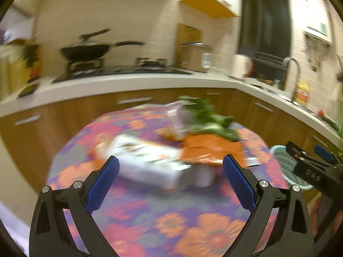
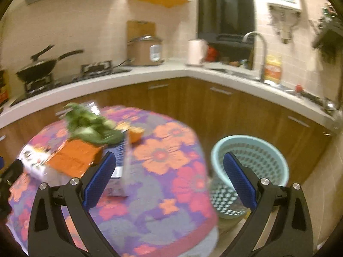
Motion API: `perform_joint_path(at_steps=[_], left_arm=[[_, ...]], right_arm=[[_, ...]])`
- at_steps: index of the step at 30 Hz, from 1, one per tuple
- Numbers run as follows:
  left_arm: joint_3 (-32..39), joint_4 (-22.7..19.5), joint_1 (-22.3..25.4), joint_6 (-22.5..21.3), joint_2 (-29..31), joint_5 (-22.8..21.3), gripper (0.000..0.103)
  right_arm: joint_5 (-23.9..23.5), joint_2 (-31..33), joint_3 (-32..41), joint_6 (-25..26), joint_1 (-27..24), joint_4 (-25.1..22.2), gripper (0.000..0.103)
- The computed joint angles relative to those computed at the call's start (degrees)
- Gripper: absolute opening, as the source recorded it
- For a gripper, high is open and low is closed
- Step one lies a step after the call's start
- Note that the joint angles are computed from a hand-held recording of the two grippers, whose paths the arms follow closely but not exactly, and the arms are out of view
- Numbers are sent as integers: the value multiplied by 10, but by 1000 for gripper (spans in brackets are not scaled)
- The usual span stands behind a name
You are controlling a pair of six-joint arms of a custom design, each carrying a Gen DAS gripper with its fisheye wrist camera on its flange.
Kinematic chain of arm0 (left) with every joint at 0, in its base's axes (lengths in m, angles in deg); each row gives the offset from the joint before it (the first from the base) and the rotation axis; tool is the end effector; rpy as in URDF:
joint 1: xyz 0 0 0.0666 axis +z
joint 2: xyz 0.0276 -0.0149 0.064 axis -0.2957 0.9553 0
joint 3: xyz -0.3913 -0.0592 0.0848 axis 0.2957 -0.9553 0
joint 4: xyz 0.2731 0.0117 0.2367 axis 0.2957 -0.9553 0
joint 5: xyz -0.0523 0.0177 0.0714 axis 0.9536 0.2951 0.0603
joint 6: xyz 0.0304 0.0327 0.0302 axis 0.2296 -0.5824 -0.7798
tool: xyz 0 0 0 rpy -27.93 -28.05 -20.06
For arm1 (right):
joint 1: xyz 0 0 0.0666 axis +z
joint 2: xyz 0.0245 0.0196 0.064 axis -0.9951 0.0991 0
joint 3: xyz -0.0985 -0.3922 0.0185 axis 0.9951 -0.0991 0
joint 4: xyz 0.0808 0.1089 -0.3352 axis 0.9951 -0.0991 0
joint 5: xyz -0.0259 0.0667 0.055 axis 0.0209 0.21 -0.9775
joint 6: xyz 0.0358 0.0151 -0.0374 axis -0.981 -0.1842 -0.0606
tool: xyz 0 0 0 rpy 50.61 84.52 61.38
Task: Collect trash
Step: 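Reach the left gripper to the panda snack bag and grasp it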
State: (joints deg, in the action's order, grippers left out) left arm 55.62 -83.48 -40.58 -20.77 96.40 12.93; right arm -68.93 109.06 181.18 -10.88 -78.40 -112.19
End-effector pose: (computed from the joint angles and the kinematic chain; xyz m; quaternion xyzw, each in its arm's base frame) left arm 0.5527 -0.2226 0.4622 -0.1025 0.8486 -0.0091 0.5189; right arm 0.6185 0.0608 0.4591 0.0012 0.8562 0.0093 0.5165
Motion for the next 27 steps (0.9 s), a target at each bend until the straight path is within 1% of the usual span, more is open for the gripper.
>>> perform_joint_path(at_steps=[3,4,7,9,10,11,13,16,19,21,23,25,26,27], left_arm=[[-35,-20,31,42,-28,5,94],[-47,-22,43,53,-36,10,94],[-59,-37,71,67,-44,23,94],[-56,-50,91,75,-42,59,93],[-55,-49,97,78,-41,75,93],[-53,-48,105,79,-39,106,93],[-46,-48,107,70,-32,127,93],[-13,-67,107,48,-8,123,93],[28,-104,120,42,20,114,92],[44,-117,134,41,32,133,89],[64,-131,147,42,47,158,88],[97,-159,161,50,72,186,86],[109,-170,165,52,82,194,83],[127,-187,171,57,95,201,77]], right_arm=[[-31,10,13,0,7,-20,95],[-32,12,14,5,10,-23,95],[-34,13,12,22,20,-25,95],[-40,11,7,31,28,-22,93],[-42,11,7,36,30,-22,92],[-41,11,7,41,33,-21,92],[-38,12,6,53,39,-20,91],[-26,21,17,57,42,-30,89],[-20,35,34,52,35,-50,83],[-17,44,46,45,30,-65,81],[-16,54,59,42,26,-79,76],[-22,63,70,40,24,-91,75],[-22,65,72,40,24,-92,75],[-22,67,74,40,24,-95,75]])
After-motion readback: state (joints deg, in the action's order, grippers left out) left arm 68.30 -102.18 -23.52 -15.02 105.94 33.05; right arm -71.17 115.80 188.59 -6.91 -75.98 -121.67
